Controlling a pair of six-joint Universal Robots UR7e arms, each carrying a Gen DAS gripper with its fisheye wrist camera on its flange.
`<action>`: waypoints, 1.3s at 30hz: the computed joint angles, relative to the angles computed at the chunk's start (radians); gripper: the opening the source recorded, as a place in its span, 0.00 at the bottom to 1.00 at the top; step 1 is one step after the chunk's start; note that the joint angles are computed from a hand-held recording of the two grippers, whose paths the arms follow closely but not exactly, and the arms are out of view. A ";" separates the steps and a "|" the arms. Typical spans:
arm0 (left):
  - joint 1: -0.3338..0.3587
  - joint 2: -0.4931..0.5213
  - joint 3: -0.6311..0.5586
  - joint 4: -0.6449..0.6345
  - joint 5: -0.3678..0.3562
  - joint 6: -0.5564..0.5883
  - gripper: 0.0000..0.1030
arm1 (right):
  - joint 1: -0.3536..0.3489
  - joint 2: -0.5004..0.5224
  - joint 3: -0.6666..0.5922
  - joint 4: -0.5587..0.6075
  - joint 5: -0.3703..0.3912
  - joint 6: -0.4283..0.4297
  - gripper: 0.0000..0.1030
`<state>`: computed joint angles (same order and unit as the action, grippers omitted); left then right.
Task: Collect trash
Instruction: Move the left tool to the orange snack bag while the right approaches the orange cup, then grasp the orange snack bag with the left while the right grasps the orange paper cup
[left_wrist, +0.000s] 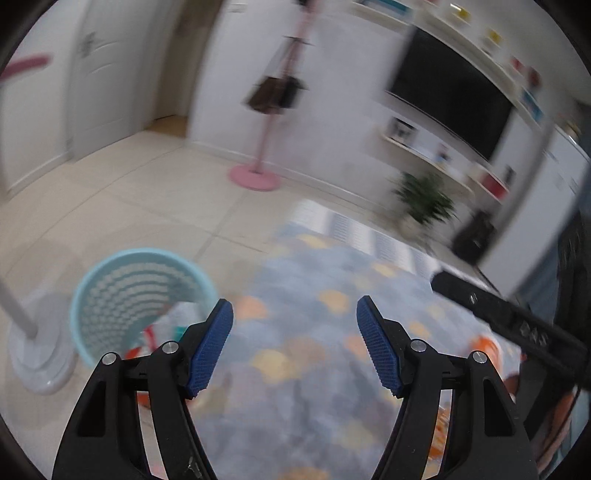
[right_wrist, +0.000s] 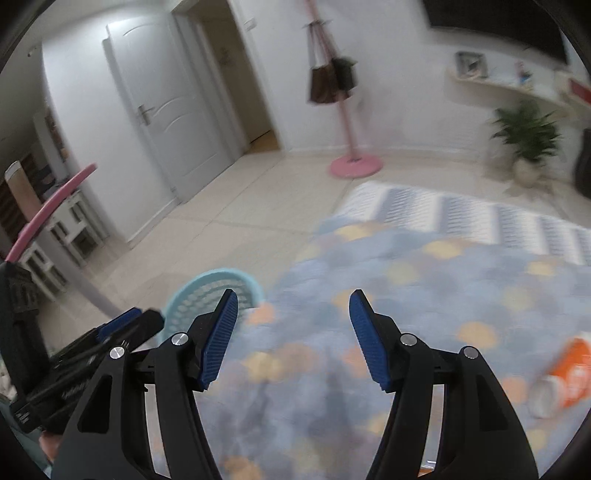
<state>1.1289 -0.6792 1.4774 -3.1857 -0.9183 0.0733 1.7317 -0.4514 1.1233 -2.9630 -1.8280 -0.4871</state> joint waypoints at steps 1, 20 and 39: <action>-0.012 0.011 0.001 0.002 -0.006 0.007 0.70 | -0.008 -0.029 0.040 -0.043 -0.007 -0.007 0.58; -0.074 0.223 -0.105 0.390 -0.202 0.174 0.73 | -0.238 -0.333 0.388 -0.296 -0.058 0.109 0.58; -0.087 0.307 -0.135 0.513 -0.103 0.252 0.80 | -0.285 -0.312 0.371 -0.179 -0.068 0.166 0.58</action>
